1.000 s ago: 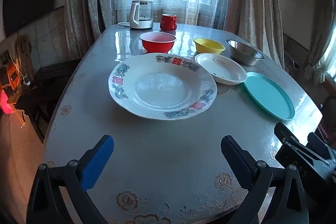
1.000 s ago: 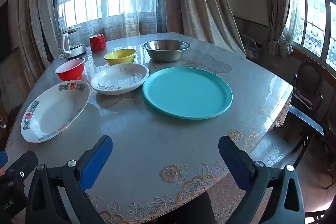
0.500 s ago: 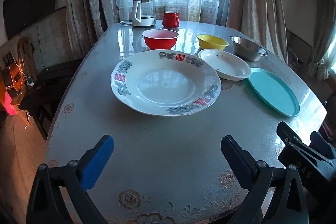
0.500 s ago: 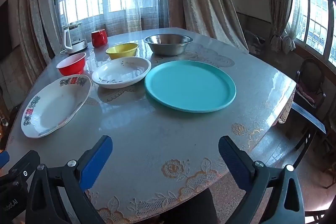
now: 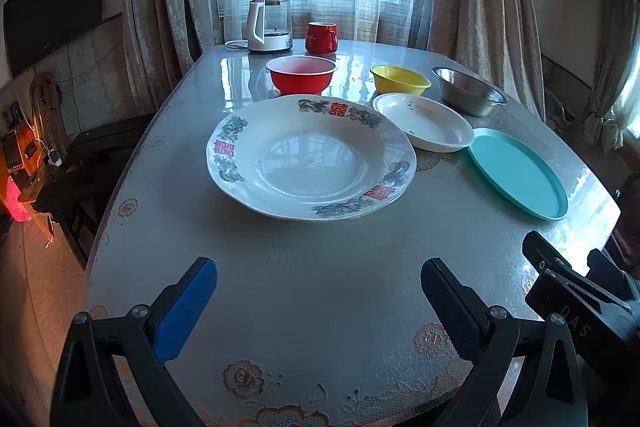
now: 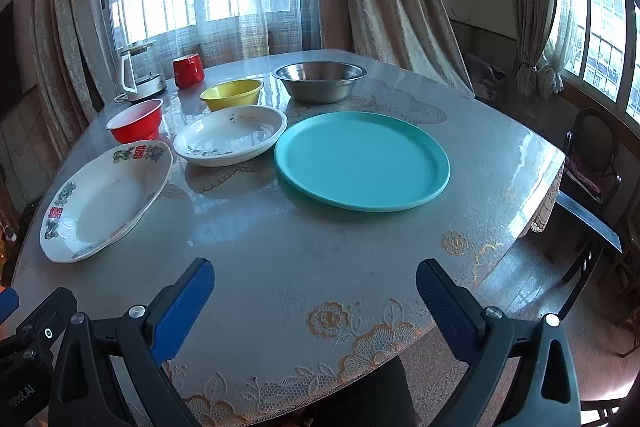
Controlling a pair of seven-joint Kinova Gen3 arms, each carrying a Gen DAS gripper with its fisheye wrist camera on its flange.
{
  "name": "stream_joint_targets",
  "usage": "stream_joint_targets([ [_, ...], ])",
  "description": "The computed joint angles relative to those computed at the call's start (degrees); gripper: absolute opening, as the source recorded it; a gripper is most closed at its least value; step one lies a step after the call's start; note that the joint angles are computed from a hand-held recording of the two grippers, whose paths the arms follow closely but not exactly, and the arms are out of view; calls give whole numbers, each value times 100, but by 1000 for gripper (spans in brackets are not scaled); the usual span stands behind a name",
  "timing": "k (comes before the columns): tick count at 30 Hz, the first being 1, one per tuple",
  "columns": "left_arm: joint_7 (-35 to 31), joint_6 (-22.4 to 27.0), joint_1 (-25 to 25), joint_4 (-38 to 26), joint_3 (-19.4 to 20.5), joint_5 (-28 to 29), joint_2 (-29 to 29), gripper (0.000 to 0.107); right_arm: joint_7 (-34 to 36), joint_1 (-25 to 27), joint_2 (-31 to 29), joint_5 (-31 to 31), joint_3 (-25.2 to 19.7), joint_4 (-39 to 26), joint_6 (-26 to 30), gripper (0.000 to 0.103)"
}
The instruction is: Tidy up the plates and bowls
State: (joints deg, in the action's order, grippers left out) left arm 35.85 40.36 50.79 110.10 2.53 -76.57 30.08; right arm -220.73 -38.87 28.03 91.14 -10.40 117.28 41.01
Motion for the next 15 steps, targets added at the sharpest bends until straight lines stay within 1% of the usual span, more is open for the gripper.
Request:
stream_joint_targets([
  [15, -73, 27, 20, -43, 10, 27, 32, 103, -2, 72, -45, 2, -12, 30, -89, 103],
])
